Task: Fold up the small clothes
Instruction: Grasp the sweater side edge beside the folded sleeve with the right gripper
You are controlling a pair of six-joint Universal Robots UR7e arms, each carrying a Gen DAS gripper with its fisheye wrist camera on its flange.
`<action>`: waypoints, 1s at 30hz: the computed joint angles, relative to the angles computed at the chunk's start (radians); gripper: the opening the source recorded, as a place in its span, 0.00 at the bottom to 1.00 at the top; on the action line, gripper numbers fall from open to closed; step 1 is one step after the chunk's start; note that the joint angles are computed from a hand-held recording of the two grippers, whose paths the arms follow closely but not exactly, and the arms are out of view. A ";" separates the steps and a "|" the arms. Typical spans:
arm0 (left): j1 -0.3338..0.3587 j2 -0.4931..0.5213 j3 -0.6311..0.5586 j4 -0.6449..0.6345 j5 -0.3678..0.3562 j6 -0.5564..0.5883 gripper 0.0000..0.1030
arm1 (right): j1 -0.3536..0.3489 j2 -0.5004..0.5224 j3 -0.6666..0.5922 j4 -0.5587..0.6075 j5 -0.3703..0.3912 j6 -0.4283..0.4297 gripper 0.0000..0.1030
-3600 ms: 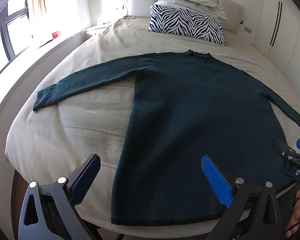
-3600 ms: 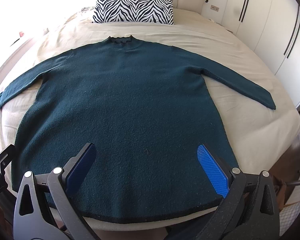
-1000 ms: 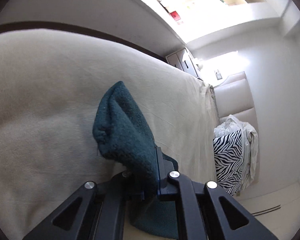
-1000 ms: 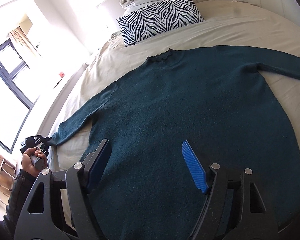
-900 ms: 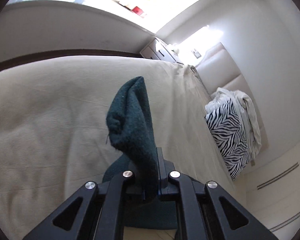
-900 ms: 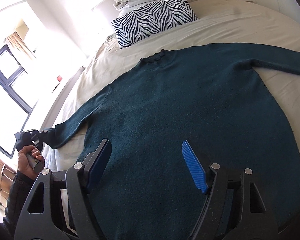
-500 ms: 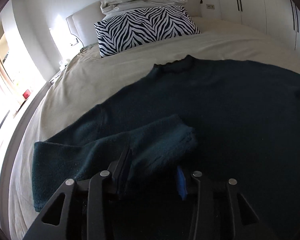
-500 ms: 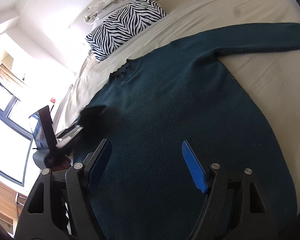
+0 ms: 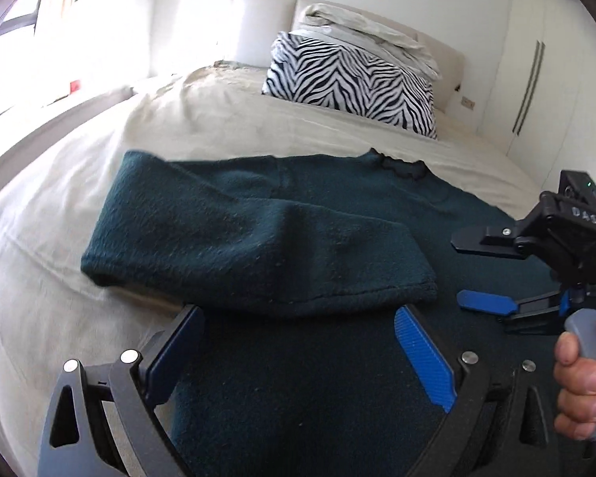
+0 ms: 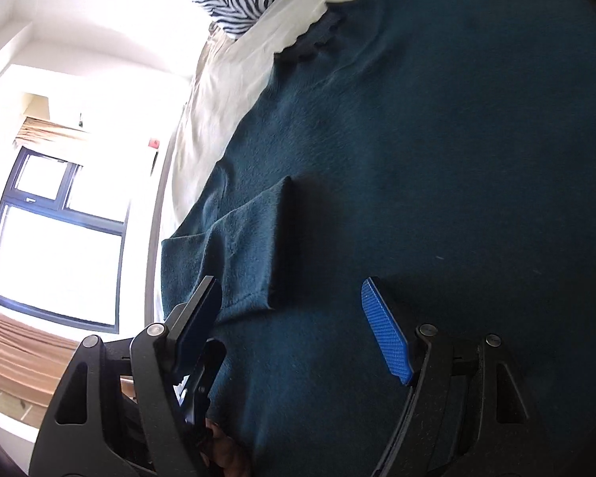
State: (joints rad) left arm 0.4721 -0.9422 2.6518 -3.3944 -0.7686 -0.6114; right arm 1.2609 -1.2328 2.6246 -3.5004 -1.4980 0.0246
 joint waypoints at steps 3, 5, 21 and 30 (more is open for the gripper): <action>0.089 -0.019 0.030 -0.120 -0.079 -0.028 0.95 | 0.071 0.090 -0.102 0.026 -0.076 0.050 0.71; 0.121 -0.015 0.037 -0.184 -0.106 -0.026 0.93 | 0.120 0.123 -0.158 0.058 -0.128 0.056 0.60; 0.118 0.025 0.037 -0.250 -0.091 0.003 0.93 | 0.279 0.113 -0.229 0.233 -0.423 0.029 0.08; 0.119 0.041 0.044 -0.286 -0.092 0.006 0.93 | 0.143 0.086 -0.161 0.185 -0.226 0.058 0.24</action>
